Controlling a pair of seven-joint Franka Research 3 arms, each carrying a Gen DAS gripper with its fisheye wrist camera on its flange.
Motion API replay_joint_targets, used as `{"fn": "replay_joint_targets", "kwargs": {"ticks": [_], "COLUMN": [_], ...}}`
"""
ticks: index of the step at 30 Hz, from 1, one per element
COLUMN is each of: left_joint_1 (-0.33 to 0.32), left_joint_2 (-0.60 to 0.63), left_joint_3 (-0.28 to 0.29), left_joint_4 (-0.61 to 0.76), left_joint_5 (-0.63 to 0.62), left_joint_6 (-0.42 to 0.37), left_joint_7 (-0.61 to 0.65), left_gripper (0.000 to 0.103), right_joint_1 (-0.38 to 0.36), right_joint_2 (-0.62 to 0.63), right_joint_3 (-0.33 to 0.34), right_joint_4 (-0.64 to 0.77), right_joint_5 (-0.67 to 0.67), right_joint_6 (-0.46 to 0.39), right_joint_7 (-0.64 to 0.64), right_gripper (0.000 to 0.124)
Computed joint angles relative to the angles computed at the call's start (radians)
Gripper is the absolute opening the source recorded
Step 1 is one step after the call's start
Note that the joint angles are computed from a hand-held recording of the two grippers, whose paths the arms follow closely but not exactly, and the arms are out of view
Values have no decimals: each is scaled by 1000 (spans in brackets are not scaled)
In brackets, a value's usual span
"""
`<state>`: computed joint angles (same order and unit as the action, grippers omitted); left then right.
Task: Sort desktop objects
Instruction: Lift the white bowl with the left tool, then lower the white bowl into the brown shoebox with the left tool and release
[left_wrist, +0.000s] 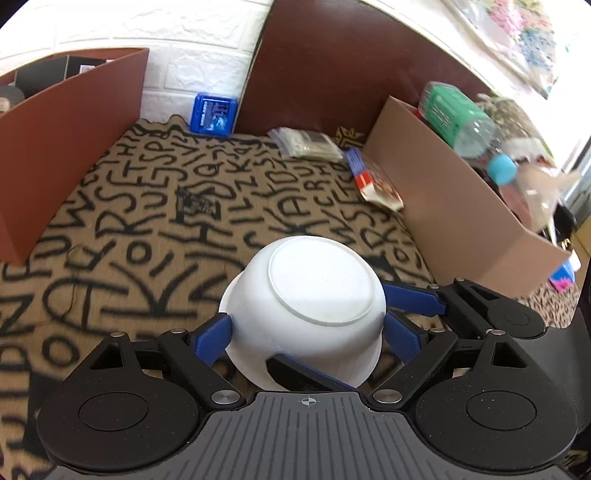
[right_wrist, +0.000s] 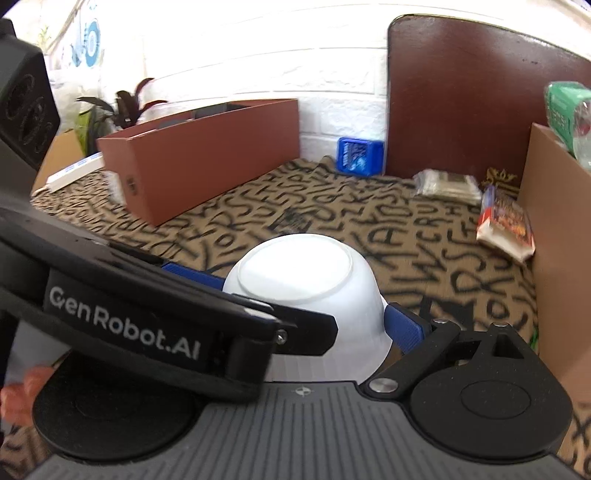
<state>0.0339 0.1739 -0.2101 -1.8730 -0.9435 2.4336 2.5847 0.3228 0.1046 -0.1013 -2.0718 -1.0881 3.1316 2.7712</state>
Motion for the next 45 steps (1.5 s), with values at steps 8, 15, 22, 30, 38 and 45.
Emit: {"fn": "replay_joint_targets", "kwargs": {"ticks": [8, 15, 22, 30, 38, 45], "left_joint_1": [-9, 10, 30, 49, 46, 82], "left_joint_2": [-10, 19, 51, 6, -23, 107], "left_joint_3": [2, 3, -8, -11, 31, 27], "left_joint_4": [-27, 15, 48, 20, 98, 326], "left_joint_5": [-19, -26, -32, -114, -308, -302], "left_joint_6": [59, 2, -24, 3, 84, 172], "left_joint_7": [39, 29, 28, 79, 165, 97], "left_gripper": [94, 93, 96, 90, 90, 88], "right_joint_1": [-31, 1, 62, 172, 167, -168], "right_joint_2": [-23, 7, 55, 39, 112, 360], "right_joint_3": [50, 17, -44, -154, -161, 292], "right_joint_4": [-20, -6, 12, 25, 272, 603], "right_joint_5": [41, 138, 245, 190, -85, 315], "right_joint_6": [-46, -1, 25, 33, 84, 68], "right_joint_7": [-108, -252, -350, -271, -53, -567], "right_gripper": [96, 97, 98, 95, 95, 94]}}
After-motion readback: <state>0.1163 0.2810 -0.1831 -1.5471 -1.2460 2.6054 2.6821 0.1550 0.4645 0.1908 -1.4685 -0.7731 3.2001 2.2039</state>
